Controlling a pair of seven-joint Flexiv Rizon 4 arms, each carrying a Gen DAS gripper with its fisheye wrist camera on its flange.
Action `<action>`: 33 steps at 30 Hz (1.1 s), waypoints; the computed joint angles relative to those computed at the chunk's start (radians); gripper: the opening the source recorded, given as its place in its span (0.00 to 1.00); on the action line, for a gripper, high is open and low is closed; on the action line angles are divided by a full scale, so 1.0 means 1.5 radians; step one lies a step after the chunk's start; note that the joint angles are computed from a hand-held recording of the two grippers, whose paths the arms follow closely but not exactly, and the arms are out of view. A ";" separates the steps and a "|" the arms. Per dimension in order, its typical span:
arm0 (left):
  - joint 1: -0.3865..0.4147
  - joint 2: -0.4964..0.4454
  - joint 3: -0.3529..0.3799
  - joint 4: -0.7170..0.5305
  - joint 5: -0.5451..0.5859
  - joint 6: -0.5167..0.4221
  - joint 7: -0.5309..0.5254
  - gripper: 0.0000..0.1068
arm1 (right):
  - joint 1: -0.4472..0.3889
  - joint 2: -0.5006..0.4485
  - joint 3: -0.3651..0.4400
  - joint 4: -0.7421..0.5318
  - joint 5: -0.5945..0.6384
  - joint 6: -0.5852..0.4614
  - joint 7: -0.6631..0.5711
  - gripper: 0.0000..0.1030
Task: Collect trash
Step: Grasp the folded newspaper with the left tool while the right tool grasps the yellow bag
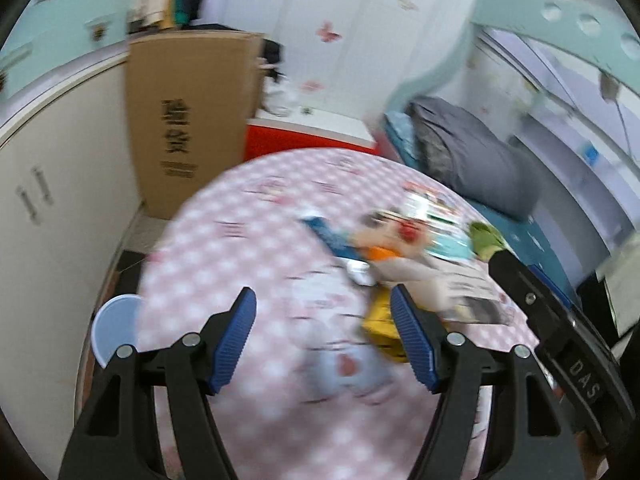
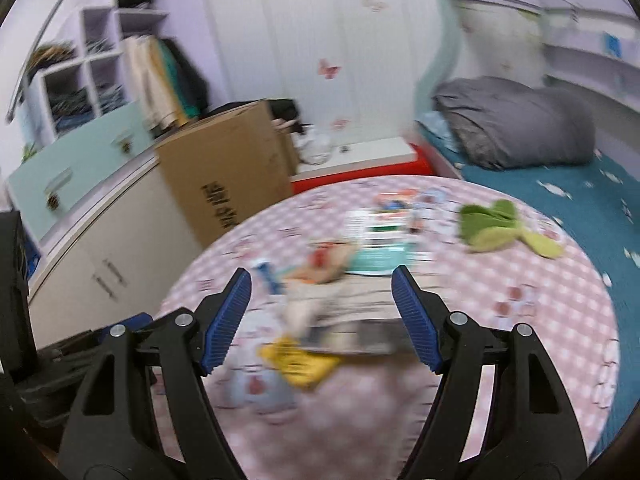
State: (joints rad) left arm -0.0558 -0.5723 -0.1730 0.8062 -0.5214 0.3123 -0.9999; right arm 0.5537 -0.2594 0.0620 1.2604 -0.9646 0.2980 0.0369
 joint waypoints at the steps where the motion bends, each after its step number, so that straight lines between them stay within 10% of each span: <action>1: -0.008 0.008 -0.002 0.015 0.003 0.006 0.005 0.64 | -0.007 0.022 0.002 0.031 0.002 0.005 0.022 0.70; 10: -0.071 0.014 0.012 0.036 0.068 0.042 0.000 0.63 | -0.058 0.088 0.042 0.131 0.019 0.026 0.074 0.70; 18: -0.055 -0.003 -0.004 0.010 0.044 -0.010 0.022 0.19 | -0.070 0.096 0.054 0.142 0.018 0.040 0.071 0.70; 26: 0.013 0.013 -0.014 0.019 -0.040 -0.078 0.033 0.15 | -0.046 0.074 0.052 0.105 0.008 0.041 0.053 0.70; 33: 0.063 0.046 0.006 0.070 -0.079 -0.003 0.063 0.15 | -0.027 0.045 0.046 0.081 0.029 0.052 0.076 0.71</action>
